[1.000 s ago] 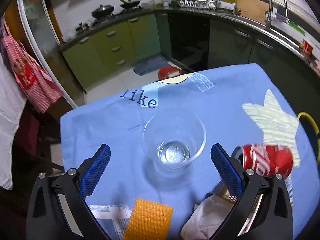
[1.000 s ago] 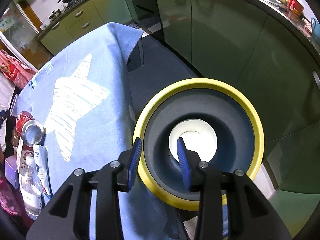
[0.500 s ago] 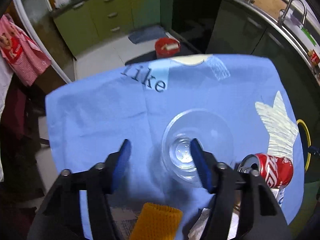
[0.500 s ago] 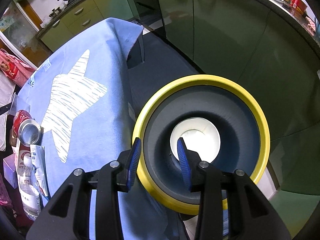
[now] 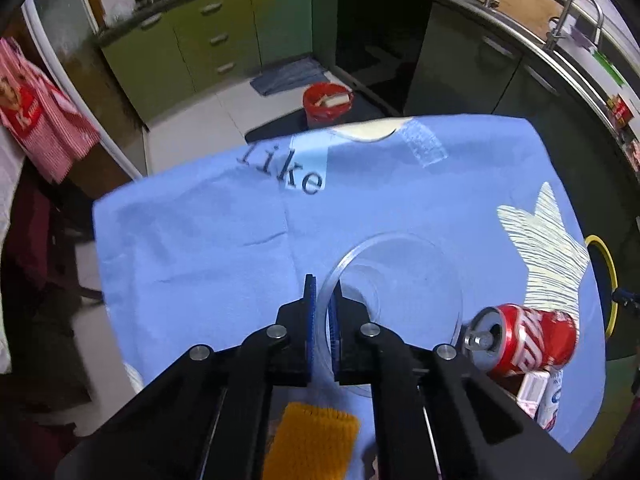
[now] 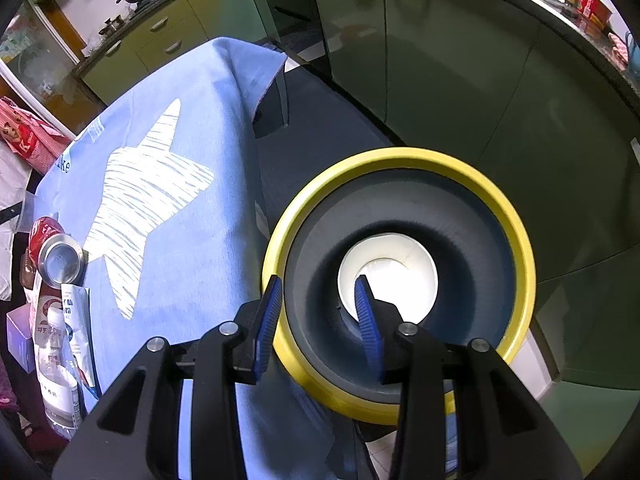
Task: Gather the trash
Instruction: 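Grasp the clear plastic cup with the left gripper and drop it into the bin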
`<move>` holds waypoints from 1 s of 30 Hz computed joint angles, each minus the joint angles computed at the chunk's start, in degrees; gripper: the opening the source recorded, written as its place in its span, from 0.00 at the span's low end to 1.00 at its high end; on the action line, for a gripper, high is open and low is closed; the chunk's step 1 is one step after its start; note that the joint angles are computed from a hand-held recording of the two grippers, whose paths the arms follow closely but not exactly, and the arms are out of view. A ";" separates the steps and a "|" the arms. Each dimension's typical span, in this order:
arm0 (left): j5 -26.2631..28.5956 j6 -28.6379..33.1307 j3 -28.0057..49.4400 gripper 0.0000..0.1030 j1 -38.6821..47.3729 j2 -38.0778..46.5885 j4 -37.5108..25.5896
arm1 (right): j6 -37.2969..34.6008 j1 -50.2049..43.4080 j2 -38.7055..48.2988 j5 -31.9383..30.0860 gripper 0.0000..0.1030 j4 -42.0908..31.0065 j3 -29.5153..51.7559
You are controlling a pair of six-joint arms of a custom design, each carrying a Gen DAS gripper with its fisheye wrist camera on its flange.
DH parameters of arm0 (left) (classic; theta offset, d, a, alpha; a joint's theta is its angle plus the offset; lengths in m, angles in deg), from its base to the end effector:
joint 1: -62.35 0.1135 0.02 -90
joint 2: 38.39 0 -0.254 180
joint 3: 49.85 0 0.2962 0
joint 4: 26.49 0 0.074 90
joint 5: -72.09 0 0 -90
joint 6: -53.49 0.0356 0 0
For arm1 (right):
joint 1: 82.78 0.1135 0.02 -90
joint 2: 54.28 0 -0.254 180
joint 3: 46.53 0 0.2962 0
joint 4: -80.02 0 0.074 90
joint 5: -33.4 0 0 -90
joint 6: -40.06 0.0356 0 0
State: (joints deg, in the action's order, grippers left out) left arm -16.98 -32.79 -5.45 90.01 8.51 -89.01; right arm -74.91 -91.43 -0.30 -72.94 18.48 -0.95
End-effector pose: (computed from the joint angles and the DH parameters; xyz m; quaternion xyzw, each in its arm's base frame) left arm 0.1674 0.0871 0.1867 -0.2008 0.9554 0.0509 0.2103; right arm 0.2000 -0.0203 0.1741 -0.1629 0.9613 0.0841 0.2055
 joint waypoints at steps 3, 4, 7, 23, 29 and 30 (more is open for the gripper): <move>-1.32 -1.58 1.95 0.07 -3.83 -4.82 -4.84 | -1.58 -2.25 -2.19 -1.69 0.35 -1.36 -0.23; -2.33 -3.13 3.02 0.07 -6.47 -6.63 -6.80 | -2.36 -3.31 -2.86 -2.28 0.35 -1.85 -0.26; -6.01 -9.57 7.09 0.07 -17.22 -9.53 -11.58 | -6.44 -8.65 -5.59 -4.97 0.35 -4.39 -0.32; -10.53 -30.29 48.37 0.07 -70.39 49.80 4.54 | -38.35 -47.61 7.08 -17.55 0.35 -10.93 6.56; -7.45 -30.69 71.20 0.07 -73.06 75.07 1.83 | -44.56 -55.27 15.00 -18.94 0.41 -11.19 10.71; -6.73 -30.82 75.02 0.08 -73.13 78.80 0.78 | -45.43 -56.42 16.11 -19.33 0.44 -11.52 11.49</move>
